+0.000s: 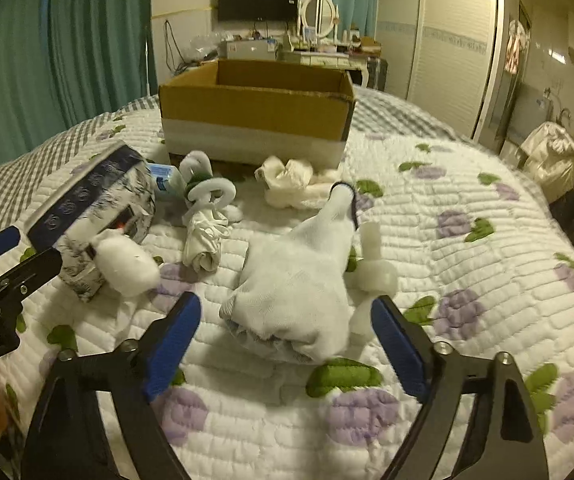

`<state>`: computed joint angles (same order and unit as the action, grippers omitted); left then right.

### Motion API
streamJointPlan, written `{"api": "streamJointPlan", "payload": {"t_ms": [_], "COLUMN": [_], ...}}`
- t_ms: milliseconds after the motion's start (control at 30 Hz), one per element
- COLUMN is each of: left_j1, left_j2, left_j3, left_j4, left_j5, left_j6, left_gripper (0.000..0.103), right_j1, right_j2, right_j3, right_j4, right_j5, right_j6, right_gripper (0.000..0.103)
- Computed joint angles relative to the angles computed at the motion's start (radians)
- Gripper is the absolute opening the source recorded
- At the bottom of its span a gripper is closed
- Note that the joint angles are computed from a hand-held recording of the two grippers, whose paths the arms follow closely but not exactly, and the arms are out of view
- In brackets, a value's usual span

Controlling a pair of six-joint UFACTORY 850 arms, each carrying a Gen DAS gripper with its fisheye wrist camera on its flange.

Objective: Organize soft objects
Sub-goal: 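Grasp the silver-and-black wrapped pack with the left gripper while the right gripper grasps the white glove, then carry the pack with the left gripper into the box while the right gripper drops the glove in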

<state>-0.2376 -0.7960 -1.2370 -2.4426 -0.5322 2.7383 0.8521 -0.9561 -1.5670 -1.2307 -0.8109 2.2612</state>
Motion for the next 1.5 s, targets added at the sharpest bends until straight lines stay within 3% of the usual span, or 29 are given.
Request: {"api": "streamJointPlan", "payload": {"t_ms": [67, 133, 200, 433, 733, 900, 1100, 1300, 1500], "left_j1": [0.001, 0.002, 0.005, 0.024, 0.052, 0.032, -0.029, -0.092, -0.127], "left_j2": [-0.015, -0.029, -0.031, 0.034, 0.191, 0.243, 0.195, 0.024, -0.201], "left_j3": [-0.026, -0.047, -0.05, 0.03, 0.135, 0.104, -0.048, -0.322, -0.648], "left_j4": [0.061, 0.113, 0.13, 0.123, 0.127, 0.135, 0.118, 0.144, 0.424], "left_j5": [0.012, 0.019, 0.015, -0.056, -0.162, -0.154, -0.09, 0.061, 0.197], "left_j6": [-0.055, -0.104, -0.119, -0.098, -0.105, -0.13, -0.139, -0.188, -0.504], "left_gripper": [0.071, 0.053, 0.047, 0.044, 0.043, 0.043, 0.043, 0.043, 0.043], "right_j1": [-0.01, -0.017, -0.015, 0.003, 0.063, 0.066, 0.008, -0.109, -0.24], "right_j2": [-0.012, -0.022, -0.018, 0.033, 0.146, 0.231, 0.3, 0.265, 0.135], "right_j3": [-0.014, -0.027, -0.02, 0.052, 0.151, 0.185, 0.154, 0.034, -0.116], "right_j4": [0.01, 0.027, 0.012, -0.07, -0.208, -0.295, -0.386, -0.43, -0.422], "right_j5": [0.01, 0.015, 0.013, 0.014, -0.068, -0.124, -0.139, -0.038, 0.12], "right_j6": [-0.016, -0.042, -0.025, 0.092, 0.231, 0.223, 0.102, -0.027, -0.104], "right_gripper": [0.071, 0.062, 0.054, 0.045, 0.043, 0.043, 0.043, 0.043, 0.043]}}
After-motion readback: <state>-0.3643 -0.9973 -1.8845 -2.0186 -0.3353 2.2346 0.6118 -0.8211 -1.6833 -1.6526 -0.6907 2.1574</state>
